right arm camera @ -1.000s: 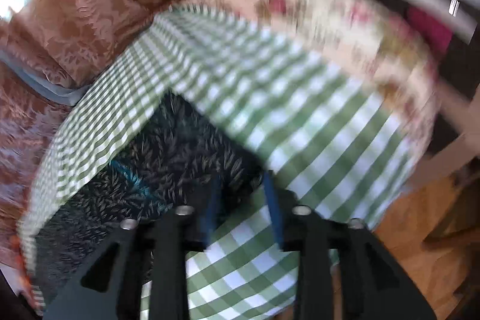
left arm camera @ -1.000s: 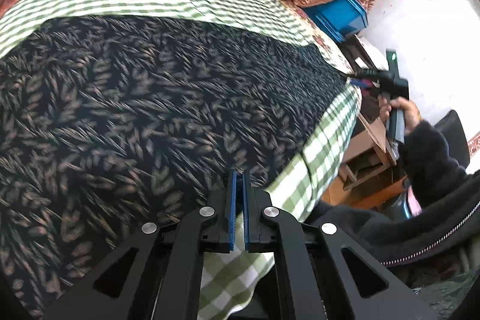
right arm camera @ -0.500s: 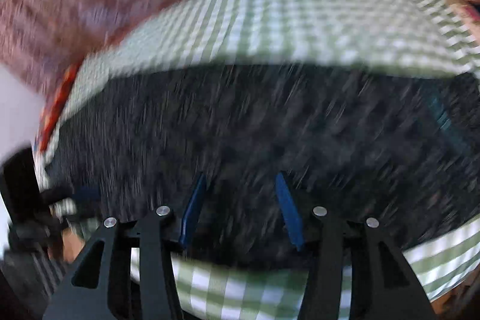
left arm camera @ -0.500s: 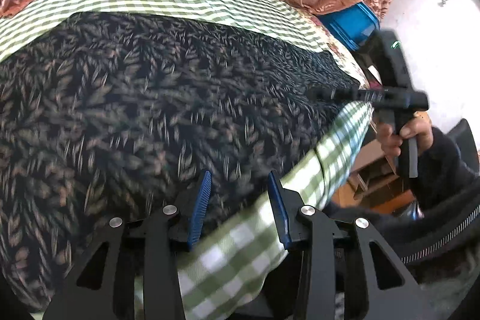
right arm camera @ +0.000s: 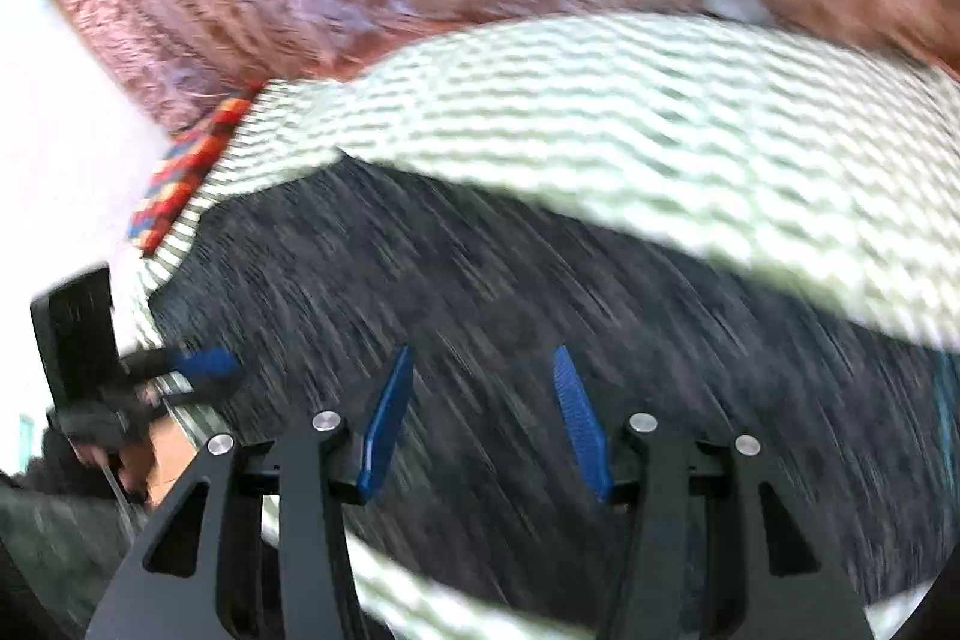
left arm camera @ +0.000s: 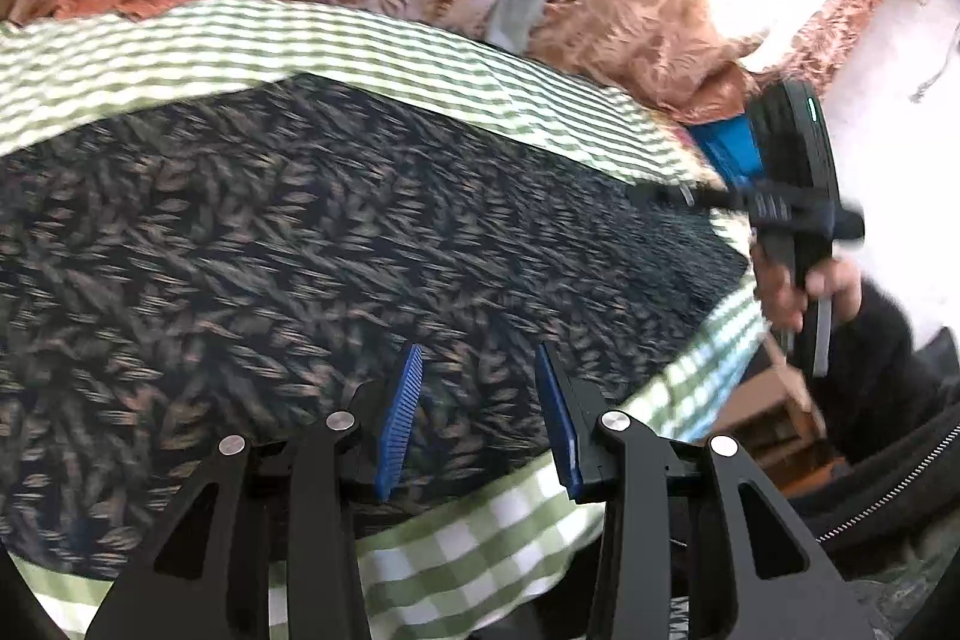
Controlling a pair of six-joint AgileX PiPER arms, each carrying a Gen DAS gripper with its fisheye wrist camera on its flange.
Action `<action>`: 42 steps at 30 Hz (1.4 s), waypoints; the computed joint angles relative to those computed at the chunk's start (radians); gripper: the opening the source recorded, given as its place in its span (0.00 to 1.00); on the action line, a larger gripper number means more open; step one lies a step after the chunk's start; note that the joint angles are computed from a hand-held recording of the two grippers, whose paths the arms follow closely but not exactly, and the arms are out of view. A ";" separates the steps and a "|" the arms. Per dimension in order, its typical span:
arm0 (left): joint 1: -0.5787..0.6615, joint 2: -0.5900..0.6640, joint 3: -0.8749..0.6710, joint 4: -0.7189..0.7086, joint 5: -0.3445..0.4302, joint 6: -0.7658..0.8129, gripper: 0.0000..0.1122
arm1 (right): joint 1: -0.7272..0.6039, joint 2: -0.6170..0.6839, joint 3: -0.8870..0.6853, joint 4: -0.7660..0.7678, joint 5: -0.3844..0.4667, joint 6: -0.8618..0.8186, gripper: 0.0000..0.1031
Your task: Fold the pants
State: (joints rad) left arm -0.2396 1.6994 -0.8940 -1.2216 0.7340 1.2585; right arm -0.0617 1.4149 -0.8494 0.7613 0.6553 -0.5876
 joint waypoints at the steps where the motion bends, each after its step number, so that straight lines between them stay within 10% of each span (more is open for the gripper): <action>1: 0.009 -0.009 0.008 0.007 -0.003 0.000 0.34 | 0.006 0.066 -0.059 0.033 0.009 -0.037 0.50; 8: 0.057 -0.021 0.026 0.068 -0.027 -0.028 0.34 | 0.102 0.527 -0.587 0.062 0.160 -0.004 0.56; 24: 0.113 0.013 0.046 0.037 0.024 0.028 0.34 | 0.170 0.923 -1.103 0.038 0.453 0.124 0.54; 26: 0.112 0.010 0.060 0.031 0.024 0.035 0.34 | 0.173 0.913 -1.086 0.038 0.442 0.106 0.22; 28: 0.115 0.010 0.066 0.028 0.026 0.036 0.34 | 0.181 0.859 -1.012 0.028 0.391 0.059 0.15; 33: 0.106 0.027 0.053 0.038 0.010 0.005 0.34 | 0.226 0.699 -0.829 -0.052 0.122 0.043 0.08; 42: 0.196 0.002 0.048 0.047 0.104 -0.059 0.39 | 0.272 0.737 -0.815 -0.192 0.044 0.184 0.22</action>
